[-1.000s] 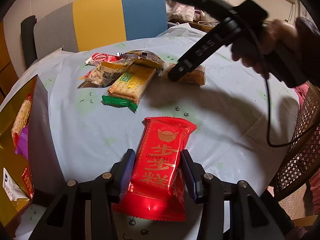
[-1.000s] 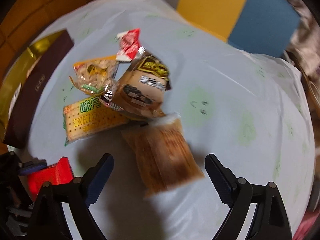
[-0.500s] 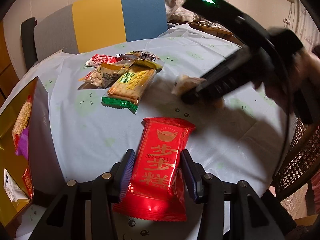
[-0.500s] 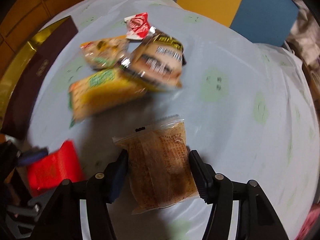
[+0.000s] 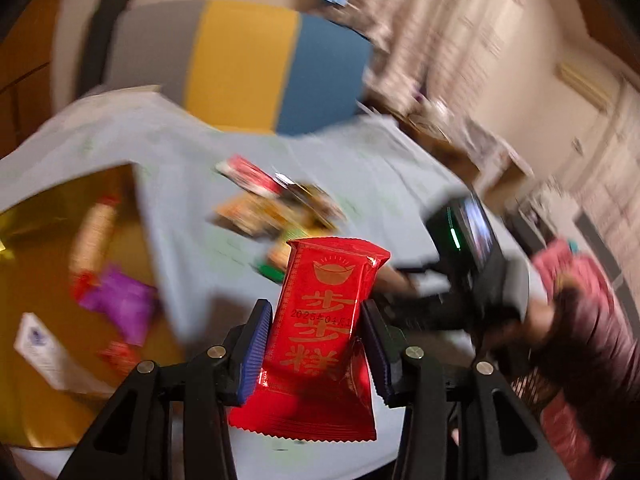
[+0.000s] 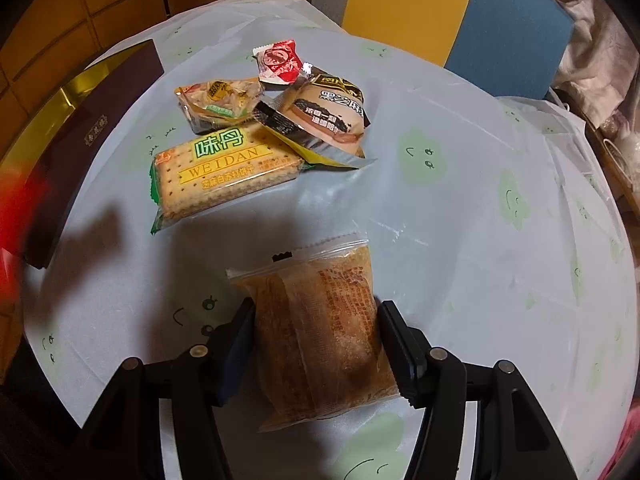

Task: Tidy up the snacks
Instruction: 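Carry the large red packet into the gold tray and open the left gripper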

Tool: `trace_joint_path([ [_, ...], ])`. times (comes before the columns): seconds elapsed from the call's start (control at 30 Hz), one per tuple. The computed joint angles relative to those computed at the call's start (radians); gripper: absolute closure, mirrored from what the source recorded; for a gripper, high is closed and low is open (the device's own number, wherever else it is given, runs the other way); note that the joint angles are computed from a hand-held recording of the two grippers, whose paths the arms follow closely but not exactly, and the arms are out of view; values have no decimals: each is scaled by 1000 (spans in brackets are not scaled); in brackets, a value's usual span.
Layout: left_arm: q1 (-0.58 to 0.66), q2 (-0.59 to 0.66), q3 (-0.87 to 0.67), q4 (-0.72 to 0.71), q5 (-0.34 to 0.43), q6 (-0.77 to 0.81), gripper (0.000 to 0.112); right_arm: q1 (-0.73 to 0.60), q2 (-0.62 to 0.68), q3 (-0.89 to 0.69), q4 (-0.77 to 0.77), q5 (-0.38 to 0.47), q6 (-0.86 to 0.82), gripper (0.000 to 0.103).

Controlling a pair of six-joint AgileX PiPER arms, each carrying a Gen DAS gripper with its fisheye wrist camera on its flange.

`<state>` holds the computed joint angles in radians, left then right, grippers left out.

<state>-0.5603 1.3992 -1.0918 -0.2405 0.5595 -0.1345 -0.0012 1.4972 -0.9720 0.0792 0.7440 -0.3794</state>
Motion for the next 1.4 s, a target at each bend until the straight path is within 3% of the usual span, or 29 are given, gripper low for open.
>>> trace_joint_path([
  [0.1, 162, -5, -45, -89, 87, 20, 67, 7, -12, 6, -6, 5, 6, 42],
  [0.17, 261, 37, -91, -46, 142, -53, 67, 5, 6, -12, -3, 7, 2, 42],
  [0.27, 351, 106, -132, 28, 182, -130, 67, 6, 11, -21, -5, 11, 2, 42],
  [0.43, 489, 272, -244, -10, 225, -106, 67, 11, 9, -24, -11, 13, 6, 42],
  [0.7, 494, 502, -495, 197, 290, -271, 66, 11, 10, -21, -11, 7, 7, 42],
  [0.77, 505, 523, -509, 182, 254, -246, 64, 10, 11, -20, -10, 4, 4, 42],
  [0.83, 509, 545, -546, 154, 266, -203, 63, 7, 12, -19, -8, 1, 1, 41],
  [1.07, 485, 385, -372, 239, 202, -323, 63, 9, 10, -12, -14, -9, 4, 41],
  [1.23, 365, 193, -173, 447, 129, -486, 63, 17, 3, -6, -28, -13, 22, 41],
  [1.4, 263, 74, -54, 536, 128, -539, 63, 32, -5, 6, -56, -29, 57, 41],
])
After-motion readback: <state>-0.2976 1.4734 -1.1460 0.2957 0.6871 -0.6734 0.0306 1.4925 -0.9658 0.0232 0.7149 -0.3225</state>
